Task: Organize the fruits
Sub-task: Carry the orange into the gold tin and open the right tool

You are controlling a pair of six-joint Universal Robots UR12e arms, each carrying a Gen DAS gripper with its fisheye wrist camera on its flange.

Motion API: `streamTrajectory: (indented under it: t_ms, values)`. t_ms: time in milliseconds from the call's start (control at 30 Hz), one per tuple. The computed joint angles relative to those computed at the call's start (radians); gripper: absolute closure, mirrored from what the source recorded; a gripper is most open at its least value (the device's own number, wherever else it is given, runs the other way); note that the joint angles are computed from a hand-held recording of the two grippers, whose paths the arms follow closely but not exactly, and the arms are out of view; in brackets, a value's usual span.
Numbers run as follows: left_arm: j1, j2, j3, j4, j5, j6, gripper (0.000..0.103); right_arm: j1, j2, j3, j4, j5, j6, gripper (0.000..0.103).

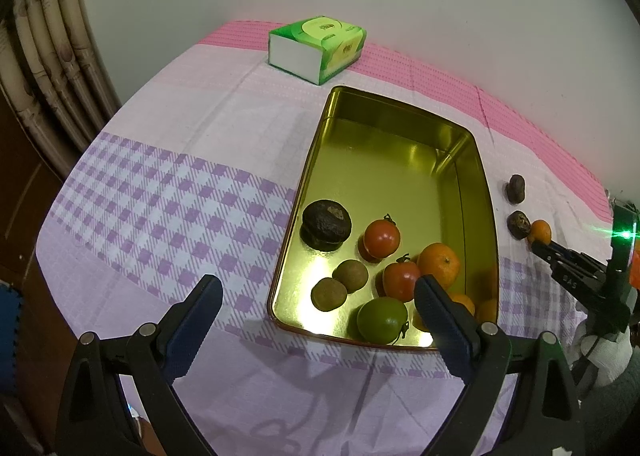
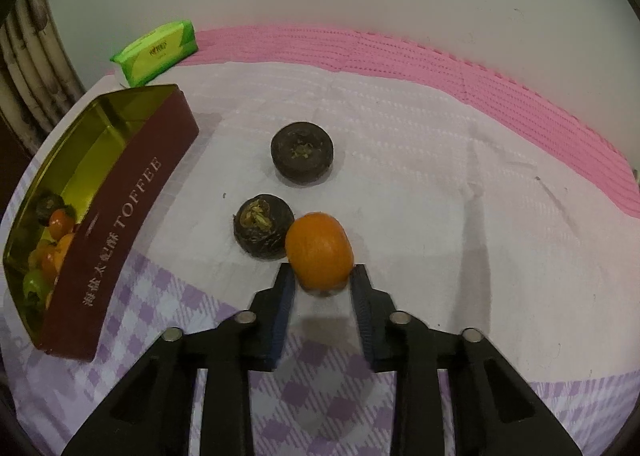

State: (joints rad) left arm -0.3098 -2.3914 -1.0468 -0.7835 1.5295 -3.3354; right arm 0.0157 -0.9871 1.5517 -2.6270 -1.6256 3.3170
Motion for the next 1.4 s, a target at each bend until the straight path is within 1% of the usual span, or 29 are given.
streamTrajectory:
  t_ms: [233,333,433,567,667,900,1000,1067,1400]
  values:
    - [0.000,-0.001,0.003,-0.001,0.000,0.000,0.008,-0.005,-0.010,0.010,-0.002,0.025,0.006,0.074]
    - [0.000,-0.001,0.001,-0.005,0.000,-0.001,0.008,-0.009,-0.009,0.005,0.012,0.038,0.009,0.073]
    - [0.000,-0.001,-0.001,-0.003,-0.001,0.000,0.008,-0.011,-0.007,0.000,0.023,0.044,0.003,0.071]
    - [-0.001,-0.001,-0.001,-0.004,0.000,-0.001,0.008,-0.012,0.002,-0.012,0.038,0.052,-0.005,0.065]
    - [-0.001,-0.001,-0.001,-0.005,0.000,-0.002,0.008,-0.012,0.010,-0.022,0.044,0.050,-0.020,0.064]
    - [0.000,-0.001,0.000,-0.004,-0.001,-0.002,0.008,-0.009,0.017,-0.032,0.046,0.035,-0.043,0.064]
    - [0.000,-0.001,0.001,-0.004,-0.001,-0.002,0.008,-0.005,0.016,-0.031,0.047,0.026,-0.052,0.065]
    - [0.000,-0.001,0.000,-0.004,-0.001,-0.002,0.008,-0.002,0.017,-0.034,0.049,0.017,-0.058,0.069]
    - [0.000,-0.002,0.002,-0.005,-0.001,-0.002,0.008,0.003,-0.004,-0.020,0.041,0.011,-0.048,0.069]
